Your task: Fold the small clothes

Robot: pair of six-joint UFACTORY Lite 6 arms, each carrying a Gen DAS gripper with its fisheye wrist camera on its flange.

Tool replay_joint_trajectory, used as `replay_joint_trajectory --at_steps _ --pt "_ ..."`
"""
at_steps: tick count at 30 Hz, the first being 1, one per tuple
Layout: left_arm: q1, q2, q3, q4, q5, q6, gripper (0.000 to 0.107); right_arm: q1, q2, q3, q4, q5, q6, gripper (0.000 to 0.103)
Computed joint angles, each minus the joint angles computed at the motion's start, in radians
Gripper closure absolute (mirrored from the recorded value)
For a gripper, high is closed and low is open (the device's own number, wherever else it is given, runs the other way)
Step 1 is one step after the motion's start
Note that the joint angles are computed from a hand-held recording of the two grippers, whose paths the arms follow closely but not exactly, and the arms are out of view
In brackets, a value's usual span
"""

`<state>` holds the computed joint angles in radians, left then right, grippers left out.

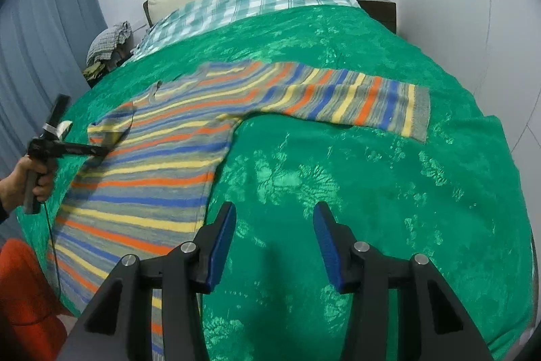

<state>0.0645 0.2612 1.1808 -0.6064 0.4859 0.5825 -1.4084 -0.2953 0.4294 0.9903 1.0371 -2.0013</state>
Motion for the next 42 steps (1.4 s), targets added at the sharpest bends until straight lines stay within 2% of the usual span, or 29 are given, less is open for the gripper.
replay_joint_trajectory --at_steps 3,5,7,9,12,18,24,25,27,28,29,30,31,32,33,34,35,37,39,40,42 --pt "0.253 -0.03 0.052 -0.107 0.099 0.042 0.103 0.006 0.022 0.007 0.01 -0.013 -0.007 0.055" --pt "0.364 0.002 0.096 -0.004 0.046 -0.069 0.104 0.015 0.027 0.005 0.012 -0.022 -0.005 0.055" --pt "0.431 0.077 0.162 0.143 0.038 -0.191 0.104 0.04 0.037 0.002 0.02 -0.048 0.003 0.055" --pt "0.448 0.159 0.215 0.301 0.016 -0.329 0.104 0.069 0.04 -0.008 0.024 -0.075 0.008 0.055" --pt "0.463 0.222 0.241 0.45 0.003 -0.458 0.105 0.104 0.01 -0.047 0.03 -0.116 -0.001 0.055" --pt "0.504 0.259 0.22 0.534 -0.01 -0.529 0.105 0.132 -0.021 -0.086 0.039 -0.159 -0.04 0.055" --pt "0.524 0.336 0.279 0.593 -0.004 -0.581 0.104 0.164 0.012 -0.083 0.051 -0.216 -0.036 0.055" --pt "0.516 0.342 0.283 0.628 0.0 -0.606 0.102 0.164 0.013 -0.083 0.056 -0.221 -0.035 0.055" --pt "0.493 0.327 0.262 0.793 -0.02 -0.754 0.09 0.167 0.02 -0.079 0.064 -0.231 -0.032 0.055" --pt "0.487 0.297 0.235 0.898 -0.022 -0.832 0.076 0.168 0.025 -0.073 0.061 -0.233 -0.025 0.055" --pt "0.489 0.257 0.203 0.961 -0.024 -0.869 0.062 0.169 0.032 -0.058 0.046 -0.233 -0.003 0.051" --pt "0.496 0.216 0.17 0.986 -0.044 -0.866 0.058 0.168 0.034 -0.047 0.031 -0.228 0.016 0.046" --pt "0.503 0.159 0.134 0.973 -0.064 -0.82 0.057 0.159 0.04 -0.023 0.014 -0.212 0.042 0.033" --pt "0.505 0.096 0.105 0.922 -0.069 -0.736 0.053 0.153 0.04 0.0 0.004 -0.19 0.062 0.026" --pt "0.49 0.045 0.097 0.828 -0.073 -0.631 0.049 0.166 0.037 0.037 -0.001 -0.17 0.085 0.024" --pt "0.463 0.025 0.117 0.724 -0.059 -0.527 0.039 0.211 0.043 0.077 -0.005 -0.169 0.112 0.024" --pt "0.417 0.033 0.174 0.619 -0.014 -0.427 0.029 0.266 0.04 0.105 -0.012 -0.186 0.156 0.024" --pt "0.339 0.122 0.357 0.41 0.147 -0.223 0.017 0.448 0.088 0.222 0.006 -0.238 0.259 0.024" --pt "0.259 0.275 0.566 0.264 0.3 -0.08 0.014 0.652 0.215 0.42 -0.001 -0.277 0.403 0.024" --pt "0.202 0.363 0.671 0.254 0.318 -0.062 0.014 0.725 0.294 0.525 -0.03 -0.279 0.469 0.024" --pt "0.091 0.545 0.88 0.353 0.323 -0.138 0.014 0.889 0.476 0.734 -0.027 -0.352 0.562 0.023"
